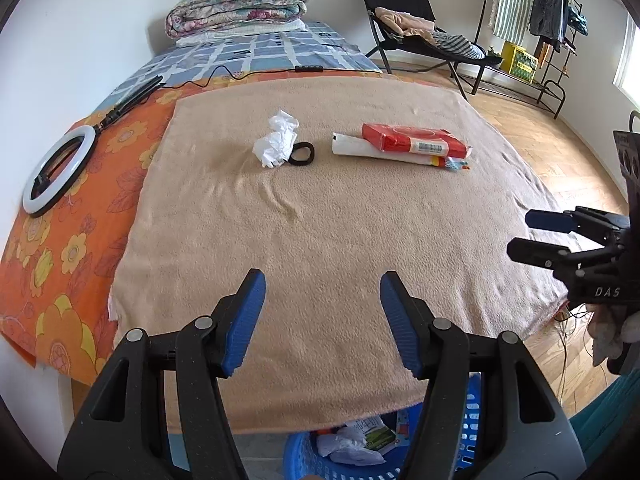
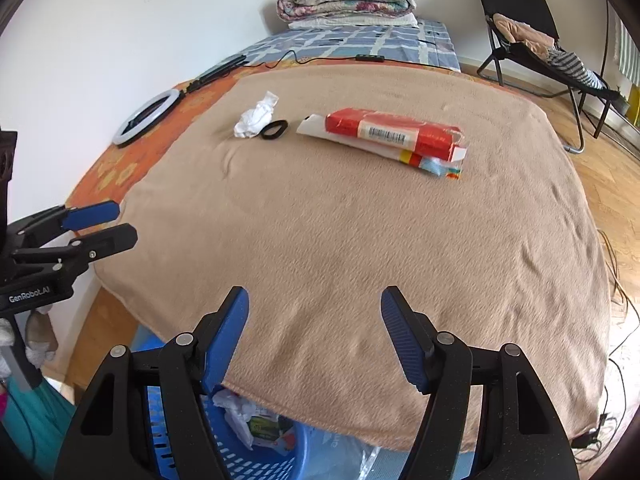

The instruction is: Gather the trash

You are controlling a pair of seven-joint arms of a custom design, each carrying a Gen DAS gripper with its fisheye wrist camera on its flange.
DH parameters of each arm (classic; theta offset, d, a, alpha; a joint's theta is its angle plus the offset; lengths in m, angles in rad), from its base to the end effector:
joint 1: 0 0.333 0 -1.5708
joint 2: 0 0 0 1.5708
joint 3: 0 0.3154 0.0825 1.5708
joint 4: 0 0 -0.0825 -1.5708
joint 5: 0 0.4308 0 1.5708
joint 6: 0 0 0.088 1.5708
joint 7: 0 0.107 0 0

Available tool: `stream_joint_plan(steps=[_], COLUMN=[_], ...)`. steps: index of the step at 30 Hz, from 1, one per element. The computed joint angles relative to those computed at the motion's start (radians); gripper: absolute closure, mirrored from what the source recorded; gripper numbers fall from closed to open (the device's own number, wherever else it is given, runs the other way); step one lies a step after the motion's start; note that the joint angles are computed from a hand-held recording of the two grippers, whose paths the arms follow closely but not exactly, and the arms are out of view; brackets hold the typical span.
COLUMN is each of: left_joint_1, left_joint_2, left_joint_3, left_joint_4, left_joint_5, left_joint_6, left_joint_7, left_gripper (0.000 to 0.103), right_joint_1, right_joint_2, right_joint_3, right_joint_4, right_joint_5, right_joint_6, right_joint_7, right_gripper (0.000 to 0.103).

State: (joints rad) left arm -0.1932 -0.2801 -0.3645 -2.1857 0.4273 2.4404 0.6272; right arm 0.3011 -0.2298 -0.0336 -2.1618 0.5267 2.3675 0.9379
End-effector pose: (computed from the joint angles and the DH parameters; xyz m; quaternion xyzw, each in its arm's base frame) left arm 0.4689 -0.3069 0.5375 -0.7051 0.6285 -0.2343 0.2299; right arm 0.5447 0.1545 0.5254 -0.8425 0.4447 -0.0456 0.3004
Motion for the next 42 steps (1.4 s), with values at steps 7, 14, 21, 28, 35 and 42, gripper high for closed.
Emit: stream_joint_plan(steps=[7, 14, 21, 28, 35, 42], left_joint_1=[0.040, 0.026, 0.002, -0.018, -0.027, -0.021], left_joint_2=[0.111, 0.262, 0.371, 0.435, 0.462, 0.442], left_joint_3=[0.047, 0.122, 0.182, 0.221, 0.240, 0.249], left_joint_4=[0.093, 0.203, 0.293, 0.349, 0.361, 0.336], left_joint_5=[0.052, 0.012, 0.014, 0.004, -0.033, -0.038], left_joint_6=[0.035, 0.075, 0.098, 0.113, 0.113, 0.119], left_joint_7=[0.013, 0.077, 0.085, 0.088, 0.117, 0.110], left_gripper=[0.041, 0.042, 0.042, 0.042, 0.061, 0.080], right_joint_1=[-0.027, -0.047, -0.063, -0.047, -0.055, -0.092], right_joint_2=[0.140, 0.281, 0.377, 0.426, 0.459, 0.485], right_joint_3=[0.029, 0.078, 0.117, 0.131, 0.152, 0.176], right_joint_4=[0.148, 0.282, 0.357, 0.371, 0.402, 0.469], right_joint_5=[-0.080, -0.163, -0.266, -0.419, -0.457, -0.326], right_joint_6=[0.075, 0.102, 0.153, 0.230, 0.249, 0.181], right_joint_7=[-0.041, -0.071, -0.043, 0.000, 0.016, -0.011], right_gripper=[0.035, 0.035, 0.035, 0.035, 0.045, 0.087])
